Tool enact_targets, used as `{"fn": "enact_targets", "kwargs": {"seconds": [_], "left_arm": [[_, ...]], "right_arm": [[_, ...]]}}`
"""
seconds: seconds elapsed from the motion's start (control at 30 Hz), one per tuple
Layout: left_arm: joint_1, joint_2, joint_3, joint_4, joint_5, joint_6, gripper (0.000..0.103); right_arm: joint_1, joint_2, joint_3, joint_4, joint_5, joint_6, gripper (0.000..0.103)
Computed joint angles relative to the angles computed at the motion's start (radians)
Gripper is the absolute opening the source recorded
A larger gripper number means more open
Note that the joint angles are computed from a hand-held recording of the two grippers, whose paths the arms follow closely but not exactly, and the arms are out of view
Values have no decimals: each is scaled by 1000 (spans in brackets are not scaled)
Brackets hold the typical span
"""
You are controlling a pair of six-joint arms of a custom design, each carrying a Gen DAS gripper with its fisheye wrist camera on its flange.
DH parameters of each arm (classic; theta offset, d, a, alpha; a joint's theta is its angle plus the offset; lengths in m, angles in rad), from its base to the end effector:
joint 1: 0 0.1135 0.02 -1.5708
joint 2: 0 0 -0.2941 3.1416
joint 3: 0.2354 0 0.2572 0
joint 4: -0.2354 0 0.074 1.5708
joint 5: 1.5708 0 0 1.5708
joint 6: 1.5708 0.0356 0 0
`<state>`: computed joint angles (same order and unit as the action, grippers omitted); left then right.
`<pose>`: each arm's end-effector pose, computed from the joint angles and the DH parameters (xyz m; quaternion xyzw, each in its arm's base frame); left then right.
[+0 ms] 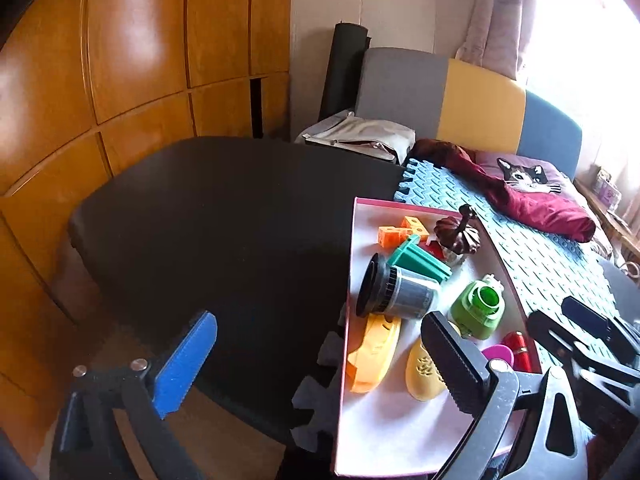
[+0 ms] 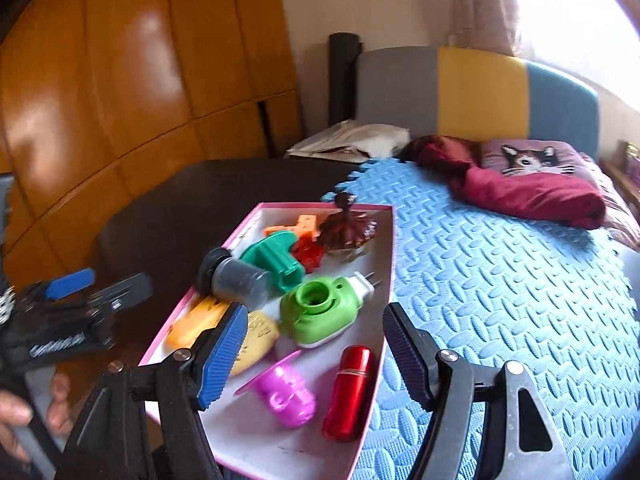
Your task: Organize rigid objects
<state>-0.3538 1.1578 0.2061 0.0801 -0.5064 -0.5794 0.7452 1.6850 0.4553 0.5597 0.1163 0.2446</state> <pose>0.1595 -0.0405 0.1335 -0.1876 0.8941 0.0610 0.4020 0.2082 0.1864 0.1221 -0.1981 0.8770 0.1604 0.4073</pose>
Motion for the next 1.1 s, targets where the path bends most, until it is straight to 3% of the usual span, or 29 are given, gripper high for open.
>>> {"fn": "enact_targets", "kwargs": {"seconds": [0.1,0.43,1.1], "left_arm": [[-19,-14,3,-25,8,-27,103],[-168,19,59,-180,-180,-175,103],[-188,-23,44,-195,-195,-209,100]], "right_arm": [[15,13,10,-15,38,20,71],[76,-2,-14,18,116,30,71],[94,-34,-38,36,136,40,71]]}}
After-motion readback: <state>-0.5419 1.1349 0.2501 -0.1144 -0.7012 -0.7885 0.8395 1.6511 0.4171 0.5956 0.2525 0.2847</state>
